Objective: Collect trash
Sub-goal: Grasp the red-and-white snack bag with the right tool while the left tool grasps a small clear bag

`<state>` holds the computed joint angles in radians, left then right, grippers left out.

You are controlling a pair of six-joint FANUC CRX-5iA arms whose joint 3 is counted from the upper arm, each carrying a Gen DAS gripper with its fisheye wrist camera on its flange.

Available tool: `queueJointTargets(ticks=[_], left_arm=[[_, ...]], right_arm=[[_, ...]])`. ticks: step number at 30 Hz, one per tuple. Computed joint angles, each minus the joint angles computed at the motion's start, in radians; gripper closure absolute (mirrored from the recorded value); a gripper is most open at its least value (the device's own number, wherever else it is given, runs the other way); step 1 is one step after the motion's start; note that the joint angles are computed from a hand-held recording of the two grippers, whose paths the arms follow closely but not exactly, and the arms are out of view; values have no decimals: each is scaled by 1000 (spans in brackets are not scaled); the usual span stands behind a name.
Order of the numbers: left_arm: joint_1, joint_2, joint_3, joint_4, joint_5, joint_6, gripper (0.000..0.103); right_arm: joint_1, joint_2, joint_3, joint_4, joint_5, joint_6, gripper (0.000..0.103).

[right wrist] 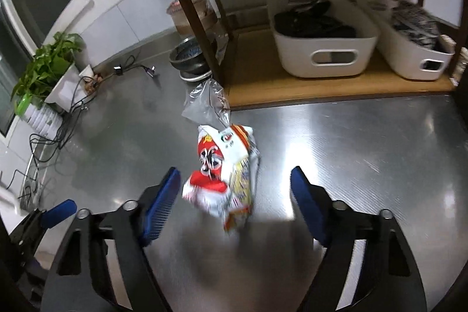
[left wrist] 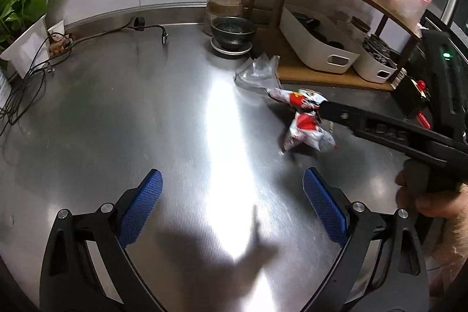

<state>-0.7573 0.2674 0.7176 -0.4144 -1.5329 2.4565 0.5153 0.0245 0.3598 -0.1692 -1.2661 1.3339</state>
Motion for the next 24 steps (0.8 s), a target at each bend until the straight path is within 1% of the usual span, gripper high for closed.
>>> queueJointTargets(ticks=[2, 3, 5, 6, 8, 9, 11, 16, 18, 24], left_arm=[[20, 3, -5, 12, 10, -15, 12], [26, 5, -4, 16, 12, -20, 12], [42, 10, -4, 25, 21, -32, 12], [50, 12, -4, 30, 26, -38, 12], [62, 22, 4, 37, 34, -50, 12], [67, 27, 9, 40, 36, -55, 12], [81, 43, 24, 48, 45, -73, 12], [107, 84, 72, 61, 69, -106, 12], [119, 105, 95, 67, 88, -121, 12], [153, 189, 182, 112, 120, -165, 21]], right_arm=[[1, 28, 16, -1, -6, 0, 33], [5, 42, 21, 5, -9, -2, 38], [1, 58, 31, -7, -13, 3, 42], [-4, 64, 38, -23, -17, 10, 50], [-1, 63, 37, -21, -13, 24, 57], [-5, 66, 41, -26, -15, 35, 64], [-20, 65, 48, -43, -30, 50, 69], [-65, 42, 44, -58, -38, 73, 75], [-81, 32, 41, -53, -45, 76, 76], [-97, 12, 29, -31, -43, 59, 76]])
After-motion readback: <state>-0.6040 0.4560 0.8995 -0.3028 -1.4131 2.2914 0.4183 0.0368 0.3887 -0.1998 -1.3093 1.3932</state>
